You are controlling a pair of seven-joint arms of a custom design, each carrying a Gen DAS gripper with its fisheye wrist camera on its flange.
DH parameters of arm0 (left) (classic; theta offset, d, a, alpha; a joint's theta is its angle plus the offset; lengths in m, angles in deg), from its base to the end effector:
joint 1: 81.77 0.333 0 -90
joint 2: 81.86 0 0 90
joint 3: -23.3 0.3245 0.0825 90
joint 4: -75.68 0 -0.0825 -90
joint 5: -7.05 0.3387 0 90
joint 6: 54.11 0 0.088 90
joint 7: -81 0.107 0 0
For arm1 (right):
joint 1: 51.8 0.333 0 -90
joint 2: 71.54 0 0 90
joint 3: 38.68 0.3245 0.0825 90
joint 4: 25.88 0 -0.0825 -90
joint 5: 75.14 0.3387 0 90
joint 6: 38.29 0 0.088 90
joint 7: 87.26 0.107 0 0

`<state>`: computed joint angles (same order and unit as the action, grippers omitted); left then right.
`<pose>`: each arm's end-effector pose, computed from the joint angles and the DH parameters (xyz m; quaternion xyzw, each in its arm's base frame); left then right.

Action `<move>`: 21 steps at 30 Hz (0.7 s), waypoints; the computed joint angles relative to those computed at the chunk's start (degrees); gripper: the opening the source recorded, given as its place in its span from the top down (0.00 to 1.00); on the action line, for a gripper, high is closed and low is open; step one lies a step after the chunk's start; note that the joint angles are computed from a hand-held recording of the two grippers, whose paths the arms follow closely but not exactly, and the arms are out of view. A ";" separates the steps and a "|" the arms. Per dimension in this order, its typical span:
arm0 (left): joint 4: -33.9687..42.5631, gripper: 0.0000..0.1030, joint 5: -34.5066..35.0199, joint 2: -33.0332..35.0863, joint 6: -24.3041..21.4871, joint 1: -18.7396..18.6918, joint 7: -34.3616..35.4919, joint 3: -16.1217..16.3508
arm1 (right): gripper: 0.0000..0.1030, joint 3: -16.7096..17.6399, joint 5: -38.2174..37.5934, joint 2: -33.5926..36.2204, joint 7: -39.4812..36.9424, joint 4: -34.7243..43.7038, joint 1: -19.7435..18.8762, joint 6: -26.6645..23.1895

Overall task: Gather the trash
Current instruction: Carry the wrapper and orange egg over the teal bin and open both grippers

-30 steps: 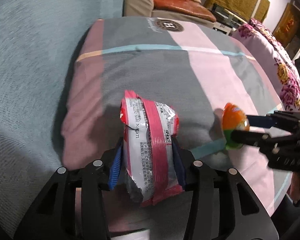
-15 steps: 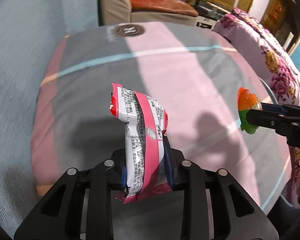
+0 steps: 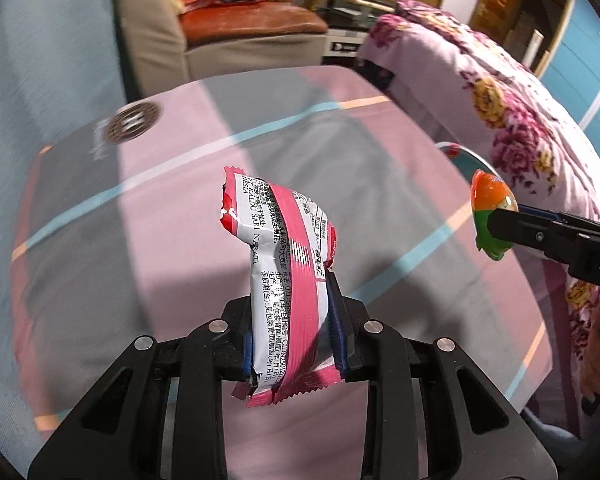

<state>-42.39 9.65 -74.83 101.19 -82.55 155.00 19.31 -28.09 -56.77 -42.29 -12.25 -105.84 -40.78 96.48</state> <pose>0.5740 -0.0480 0.4696 -0.7358 0.6249 -0.2086 0.1567 0.6620 0.2344 0.4893 -0.8048 0.5223 -0.0147 0.2815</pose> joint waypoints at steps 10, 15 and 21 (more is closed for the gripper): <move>18.47 0.71 0.32 11.40 -5.12 -5.85 1.20 -1.50 | 0.52 -2.52 2.92 -0.54 -0.04 1.03 -7.41 2.12; 28.02 0.71 0.48 17.10 -9.19 -8.66 2.15 -1.57 | 0.52 -3.05 3.84 0.79 0.57 3.24 -10.35 2.25; 40.03 0.71 0.28 24.39 -14.44 -11.37 3.26 -1.71 | 0.52 -3.31 3.57 3.46 1.05 6.97 -12.58 0.24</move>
<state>-2.36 9.93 -50.44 86.74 -93.92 158.25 17.60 -31.40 -53.20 -38.83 -11.20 -98.87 -53.37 96.72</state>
